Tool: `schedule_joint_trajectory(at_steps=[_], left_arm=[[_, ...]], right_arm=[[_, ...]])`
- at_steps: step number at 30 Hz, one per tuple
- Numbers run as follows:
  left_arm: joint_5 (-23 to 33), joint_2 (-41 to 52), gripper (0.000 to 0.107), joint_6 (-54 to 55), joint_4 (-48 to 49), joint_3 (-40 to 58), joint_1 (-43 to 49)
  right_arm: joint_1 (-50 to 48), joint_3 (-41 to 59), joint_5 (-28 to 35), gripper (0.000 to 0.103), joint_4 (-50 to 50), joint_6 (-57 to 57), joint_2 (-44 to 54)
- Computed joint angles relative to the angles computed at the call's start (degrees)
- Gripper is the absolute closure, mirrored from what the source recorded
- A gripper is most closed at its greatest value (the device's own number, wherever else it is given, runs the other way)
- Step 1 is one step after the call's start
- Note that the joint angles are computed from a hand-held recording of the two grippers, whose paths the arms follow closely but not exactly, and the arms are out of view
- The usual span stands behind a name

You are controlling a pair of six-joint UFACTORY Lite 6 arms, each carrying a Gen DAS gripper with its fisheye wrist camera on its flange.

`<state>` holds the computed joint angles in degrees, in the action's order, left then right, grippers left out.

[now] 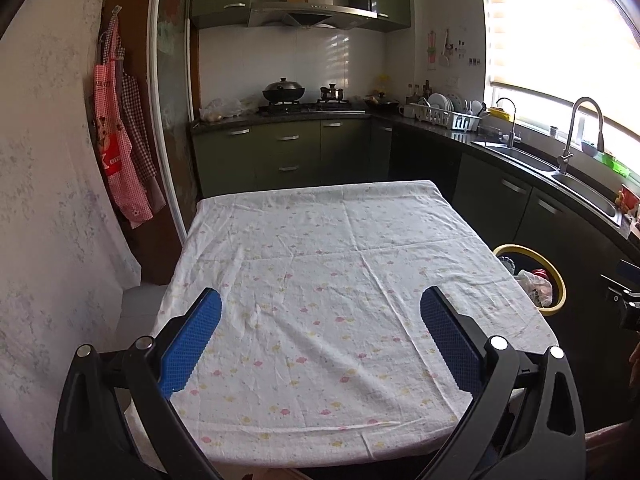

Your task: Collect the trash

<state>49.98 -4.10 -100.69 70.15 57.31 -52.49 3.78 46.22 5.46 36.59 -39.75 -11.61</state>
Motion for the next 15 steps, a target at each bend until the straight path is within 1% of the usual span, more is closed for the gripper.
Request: schedule_joint_trajectory(at_steps=[6, 9, 15], left_arm=[[0.21, 0.47, 0.009, -0.36, 0.45, 0.21, -0.33], [0.24, 0.21, 0.009, -0.68, 0.71, -0.03, -0.54], [0.69, 0.09, 0.009, -1.15, 1.01, -0.27, -0.92]], right_arm=[[0.07, 0.05, -0.16, 0.007, 2.76, -2.88, 0.11], [0.1, 0.0, -0.42, 0.007, 2.13, -2.16, -0.04], [-0.31, -0.01, -0.41, 0.007, 4.15, -4.18, -0.54]])
